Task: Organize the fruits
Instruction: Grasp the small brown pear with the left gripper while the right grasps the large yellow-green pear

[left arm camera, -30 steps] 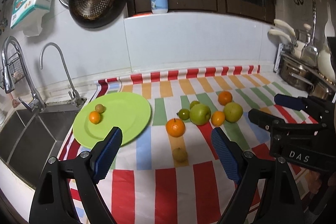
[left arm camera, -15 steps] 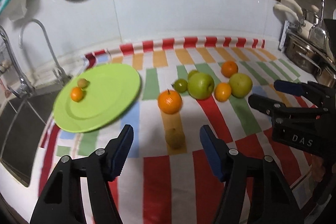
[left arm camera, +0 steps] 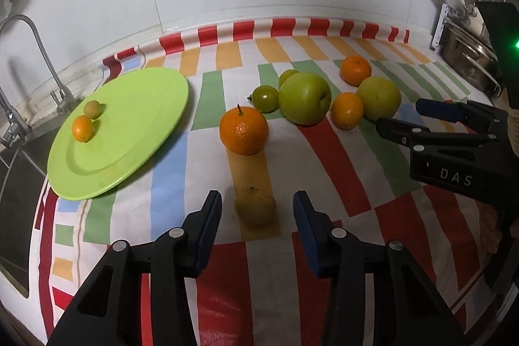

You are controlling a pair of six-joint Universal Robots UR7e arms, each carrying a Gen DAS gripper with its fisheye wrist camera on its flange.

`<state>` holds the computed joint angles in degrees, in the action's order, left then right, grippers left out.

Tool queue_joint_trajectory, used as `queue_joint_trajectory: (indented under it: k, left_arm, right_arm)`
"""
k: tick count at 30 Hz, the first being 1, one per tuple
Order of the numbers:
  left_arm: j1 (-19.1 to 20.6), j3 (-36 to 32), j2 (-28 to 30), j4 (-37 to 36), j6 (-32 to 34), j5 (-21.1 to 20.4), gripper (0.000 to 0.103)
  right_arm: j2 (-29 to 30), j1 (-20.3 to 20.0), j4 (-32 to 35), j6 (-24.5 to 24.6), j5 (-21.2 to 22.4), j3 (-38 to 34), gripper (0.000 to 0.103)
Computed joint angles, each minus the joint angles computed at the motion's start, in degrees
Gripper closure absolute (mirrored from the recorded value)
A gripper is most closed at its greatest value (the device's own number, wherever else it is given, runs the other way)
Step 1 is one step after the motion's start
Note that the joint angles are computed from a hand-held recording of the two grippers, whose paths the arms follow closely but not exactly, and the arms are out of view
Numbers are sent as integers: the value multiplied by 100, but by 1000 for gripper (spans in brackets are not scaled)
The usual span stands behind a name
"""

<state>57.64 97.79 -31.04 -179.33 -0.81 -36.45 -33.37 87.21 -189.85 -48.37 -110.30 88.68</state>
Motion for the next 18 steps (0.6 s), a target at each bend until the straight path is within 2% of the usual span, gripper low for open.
queue_joint_trajectory:
  k: [4,6,16,18]
  left_arm:
    - [57,-81,19,197,-91,-33,68]
    - [85,-108,17,256,-88,-54,75]
    - [71,-452,156,-22,406,-147,75]
    - [61,-536,193,-44,476,-182,75]
  right_arm:
    - [129,-2,92,-97,-5,-212,33]
    - [182,-2,130,-133,9,-305,33]
    - [300,-20,167,-137,133,-547,34]
    - [286,-42,285,-76,217,-583,41]
